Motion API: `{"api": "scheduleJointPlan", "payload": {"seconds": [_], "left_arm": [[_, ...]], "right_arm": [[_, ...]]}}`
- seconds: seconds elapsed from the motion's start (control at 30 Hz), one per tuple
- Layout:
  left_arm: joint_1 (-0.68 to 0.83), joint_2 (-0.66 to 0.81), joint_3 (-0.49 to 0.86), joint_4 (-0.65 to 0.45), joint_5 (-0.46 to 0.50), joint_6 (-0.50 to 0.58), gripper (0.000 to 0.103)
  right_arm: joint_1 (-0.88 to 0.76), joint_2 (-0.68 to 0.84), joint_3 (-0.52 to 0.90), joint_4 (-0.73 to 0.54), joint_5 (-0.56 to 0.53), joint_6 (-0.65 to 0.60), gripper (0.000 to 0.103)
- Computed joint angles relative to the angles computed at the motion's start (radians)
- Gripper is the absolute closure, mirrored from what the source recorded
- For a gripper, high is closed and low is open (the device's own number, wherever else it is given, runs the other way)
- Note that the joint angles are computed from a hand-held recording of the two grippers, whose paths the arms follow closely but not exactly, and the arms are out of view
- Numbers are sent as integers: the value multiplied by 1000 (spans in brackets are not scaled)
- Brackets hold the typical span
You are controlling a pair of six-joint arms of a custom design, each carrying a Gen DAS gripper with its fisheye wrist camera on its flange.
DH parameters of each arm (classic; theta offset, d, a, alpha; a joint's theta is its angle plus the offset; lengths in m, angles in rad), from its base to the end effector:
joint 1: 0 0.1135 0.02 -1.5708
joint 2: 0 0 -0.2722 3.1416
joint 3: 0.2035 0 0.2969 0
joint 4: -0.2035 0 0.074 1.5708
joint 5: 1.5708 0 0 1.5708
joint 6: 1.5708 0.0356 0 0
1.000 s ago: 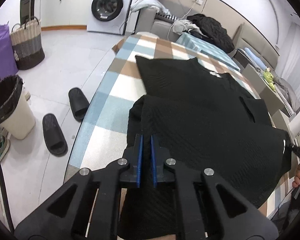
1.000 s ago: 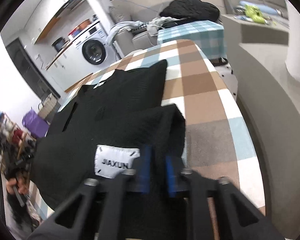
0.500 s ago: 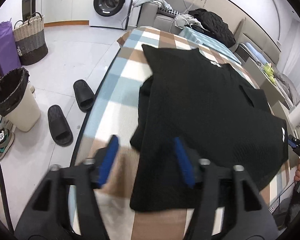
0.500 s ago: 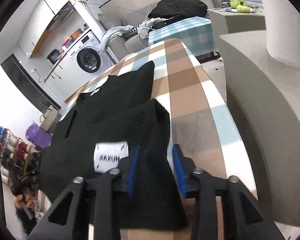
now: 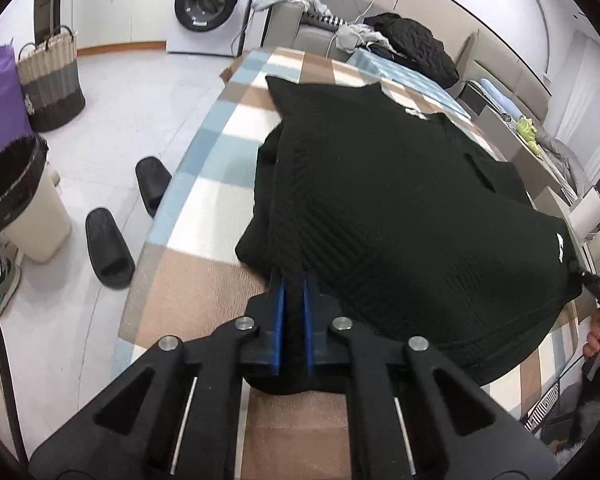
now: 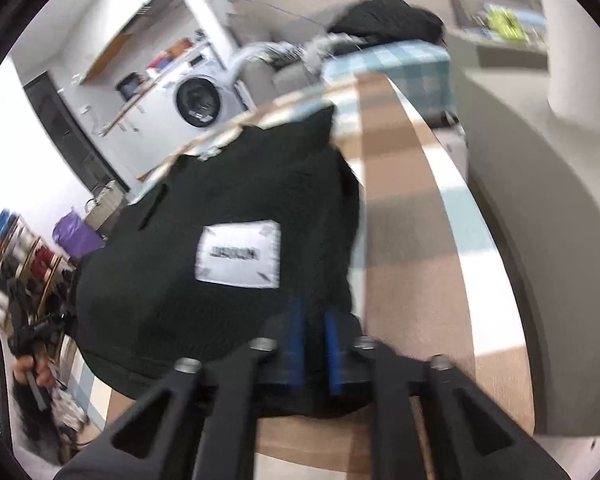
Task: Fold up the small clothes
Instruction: 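Press the folded bundle flat with both grippers, then open left gripper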
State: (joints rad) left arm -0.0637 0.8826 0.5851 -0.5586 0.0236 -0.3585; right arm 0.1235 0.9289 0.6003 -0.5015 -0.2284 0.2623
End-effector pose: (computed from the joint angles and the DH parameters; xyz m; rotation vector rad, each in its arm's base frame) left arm 0.2140 -0.0145 0.2131 -0.3475 2.4137 -0.2189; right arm 0.2222 0.0357 0.2143 0.0603 2.4209 0.4524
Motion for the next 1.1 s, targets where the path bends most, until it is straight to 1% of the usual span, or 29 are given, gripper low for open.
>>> {"api": "scheduleJointPlan", "payload": {"seconds": [0.07, 0.17, 0.2, 0.3, 0.37, 0.43, 0.47, 0.5, 0.53, 0.57, 0.6, 0.67, 0.7, 0.87, 0.9, 0.93, 0.97, 1.0, 1.07, 1.1], "left_arm": [[5, 13, 20, 16, -12, 0, 99], [28, 85, 72, 52, -9, 14, 99], [37, 136, 104, 67, -12, 18, 99], [39, 225, 157, 99, -18, 39, 99], [53, 252, 167, 93, 4, 33, 99], [66, 244, 151, 101, 18, 26, 98], [73, 233, 142, 93, 16, 18, 92], [79, 228, 135, 89, 20, 12, 82], [89, 221, 129, 78, 25, 0, 74], [105, 208, 121, 70, 36, -18, 62], [115, 187, 103, 71, 49, -28, 56], [134, 169, 84, 69, 80, -32, 56], [137, 167, 78, 63, 86, -29, 56], [118, 151, 55, 66, 95, -30, 56], [107, 145, 49, 71, 92, -28, 65], [97, 142, 49, 74, 87, -27, 73], [83, 143, 54, 67, 59, -28, 80], [75, 131, 54, 63, 46, -31, 91], [71, 110, 58, 57, 47, -31, 96], [69, 95, 61, 52, 44, -31, 98]], "right_arm": [[18, -21, 7, 9, 38, 8, 99], [26, -1, 42, 25, 69, 5, 99], [35, 33, 67, 36, 96, 4, 99], [50, 143, 123, 56, 145, 21, 99], [55, 238, 165, 41, 172, 43, 99], [38, 283, 173, 42, 156, 56, 99], [24, 290, 166, 40, 124, 64, 99], [14, 276, 150, 49, 105, 71, 93], [-8, 253, 126, 57, 65, 82, 90], [-25, 240, 114, 55, 36, 87, 82], [-63, 213, 90, 59, -33, 98, 70], [-116, 180, 54, 80, -144, 103, 59], [-138, 161, 36, 84, -180, 102, 59], [-136, 158, 30, 69, -175, 92, 59], [-129, 155, 30, 64, -166, 92, 60], [-112, 160, 36, 59, -148, 82, 64], [-93, 159, 41, 49, -115, 76, 73], [-67, 153, 44, 46, -73, 67, 82], [-45, 125, 41, 40, -44, 52, 95], [-36, 115, 50, 24, -34, 48, 95]]}}
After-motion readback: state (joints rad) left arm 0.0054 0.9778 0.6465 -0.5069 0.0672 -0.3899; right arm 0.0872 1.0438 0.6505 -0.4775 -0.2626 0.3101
